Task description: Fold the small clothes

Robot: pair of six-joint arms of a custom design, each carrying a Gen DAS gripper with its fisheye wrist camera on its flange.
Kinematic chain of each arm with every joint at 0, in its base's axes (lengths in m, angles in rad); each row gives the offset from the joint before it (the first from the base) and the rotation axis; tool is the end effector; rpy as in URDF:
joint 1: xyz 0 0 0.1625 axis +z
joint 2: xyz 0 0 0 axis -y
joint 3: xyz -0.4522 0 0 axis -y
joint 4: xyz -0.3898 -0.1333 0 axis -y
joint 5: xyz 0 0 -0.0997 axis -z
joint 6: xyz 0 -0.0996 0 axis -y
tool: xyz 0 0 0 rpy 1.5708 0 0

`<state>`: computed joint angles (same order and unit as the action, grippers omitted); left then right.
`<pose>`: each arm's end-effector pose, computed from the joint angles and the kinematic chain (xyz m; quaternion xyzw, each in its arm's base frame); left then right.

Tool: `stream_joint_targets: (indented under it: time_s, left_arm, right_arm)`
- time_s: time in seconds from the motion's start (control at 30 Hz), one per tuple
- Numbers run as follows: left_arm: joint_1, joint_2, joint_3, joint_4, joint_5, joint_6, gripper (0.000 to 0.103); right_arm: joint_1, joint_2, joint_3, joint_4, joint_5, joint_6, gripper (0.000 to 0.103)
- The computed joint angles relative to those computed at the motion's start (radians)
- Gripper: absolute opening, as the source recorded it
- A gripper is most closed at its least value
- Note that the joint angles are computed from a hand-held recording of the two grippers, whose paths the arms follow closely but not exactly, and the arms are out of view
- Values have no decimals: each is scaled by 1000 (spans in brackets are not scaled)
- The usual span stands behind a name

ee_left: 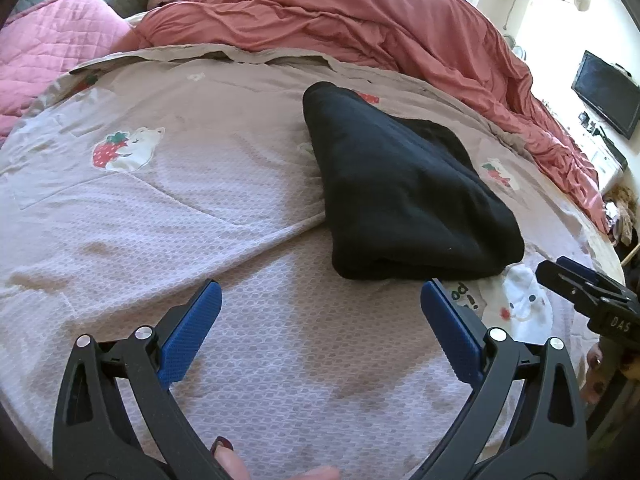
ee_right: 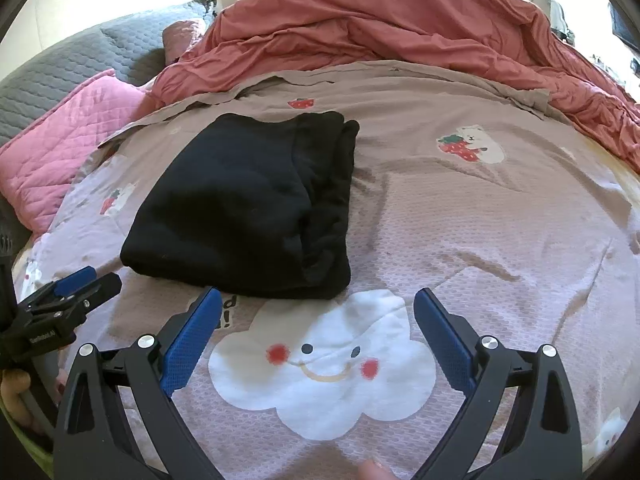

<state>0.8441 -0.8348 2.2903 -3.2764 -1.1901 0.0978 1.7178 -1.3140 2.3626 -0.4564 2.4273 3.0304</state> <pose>-0.1836 -0.4629 0.0455 0.3687 0.9021 -0.1745 0.1406 0.1025 -0.2959 0.1429 -0.0902 -0.8214 0.4341 0.3588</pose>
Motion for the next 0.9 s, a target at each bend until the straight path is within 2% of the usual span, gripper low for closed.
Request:
stream_joint_targets:
  time_s: [0.9]
  left_arm:
    - [-6,1,-2,8,25,-12,93]
  right_arm:
    - [8,7,-12,26,20,13,96]
